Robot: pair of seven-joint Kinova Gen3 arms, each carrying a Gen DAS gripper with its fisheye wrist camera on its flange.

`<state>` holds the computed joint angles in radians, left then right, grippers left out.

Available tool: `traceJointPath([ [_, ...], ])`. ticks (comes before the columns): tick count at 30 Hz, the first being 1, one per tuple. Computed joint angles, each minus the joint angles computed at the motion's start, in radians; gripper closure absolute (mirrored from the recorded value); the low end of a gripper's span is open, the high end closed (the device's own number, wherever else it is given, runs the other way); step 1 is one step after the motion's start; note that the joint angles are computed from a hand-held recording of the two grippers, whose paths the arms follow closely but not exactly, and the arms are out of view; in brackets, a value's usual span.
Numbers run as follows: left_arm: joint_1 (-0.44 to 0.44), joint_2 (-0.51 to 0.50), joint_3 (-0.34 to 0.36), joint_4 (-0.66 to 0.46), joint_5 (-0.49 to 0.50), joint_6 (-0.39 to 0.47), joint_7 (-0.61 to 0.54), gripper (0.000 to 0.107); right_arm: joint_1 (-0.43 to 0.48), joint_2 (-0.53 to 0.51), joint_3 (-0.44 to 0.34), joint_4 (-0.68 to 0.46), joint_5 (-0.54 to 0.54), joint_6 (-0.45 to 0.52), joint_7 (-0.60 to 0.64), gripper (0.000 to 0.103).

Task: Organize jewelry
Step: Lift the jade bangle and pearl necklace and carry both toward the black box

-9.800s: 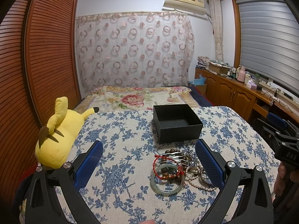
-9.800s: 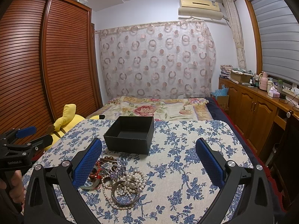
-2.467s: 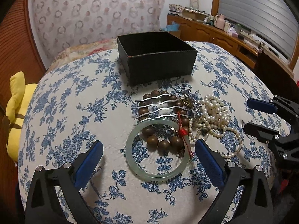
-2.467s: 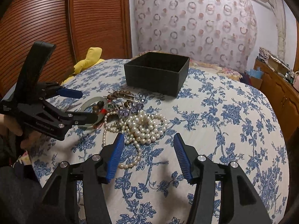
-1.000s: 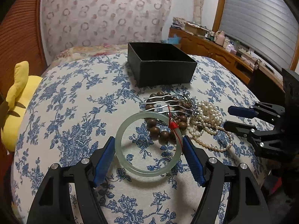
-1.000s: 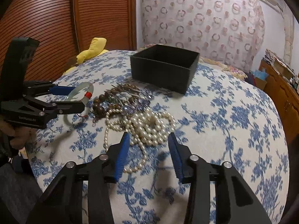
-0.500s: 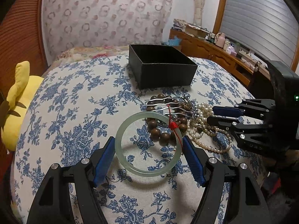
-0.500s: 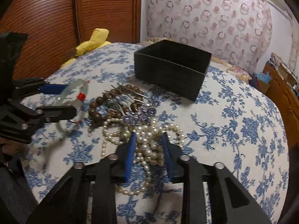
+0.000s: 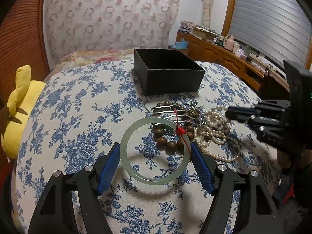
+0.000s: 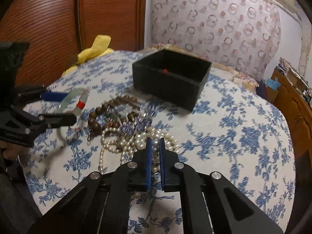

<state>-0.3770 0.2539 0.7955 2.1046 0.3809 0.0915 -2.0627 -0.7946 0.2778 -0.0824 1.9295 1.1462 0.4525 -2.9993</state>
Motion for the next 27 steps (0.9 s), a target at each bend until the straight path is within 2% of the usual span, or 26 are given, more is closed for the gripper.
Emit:
traceJointPath([
  [4,-0.013,-0.007,0.014,-0.007,0.004,0.0,-0.003,0.038,-0.01,-0.04,-0.001,0.013,0.073,0.023,-0.061,0.095],
  [14,-0.083,-0.016,0.093,-0.028,0.004,-0.02,0.001,0.038,0.034,-0.123,-0.095,0.0,0.164,0.108,-0.083,0.095],
  [27,-0.127,-0.014,0.148,-0.058,-0.061,-0.033,0.068,0.038,0.066,-0.163,-0.143,-0.055,0.209,0.183,-0.045,0.095],
])
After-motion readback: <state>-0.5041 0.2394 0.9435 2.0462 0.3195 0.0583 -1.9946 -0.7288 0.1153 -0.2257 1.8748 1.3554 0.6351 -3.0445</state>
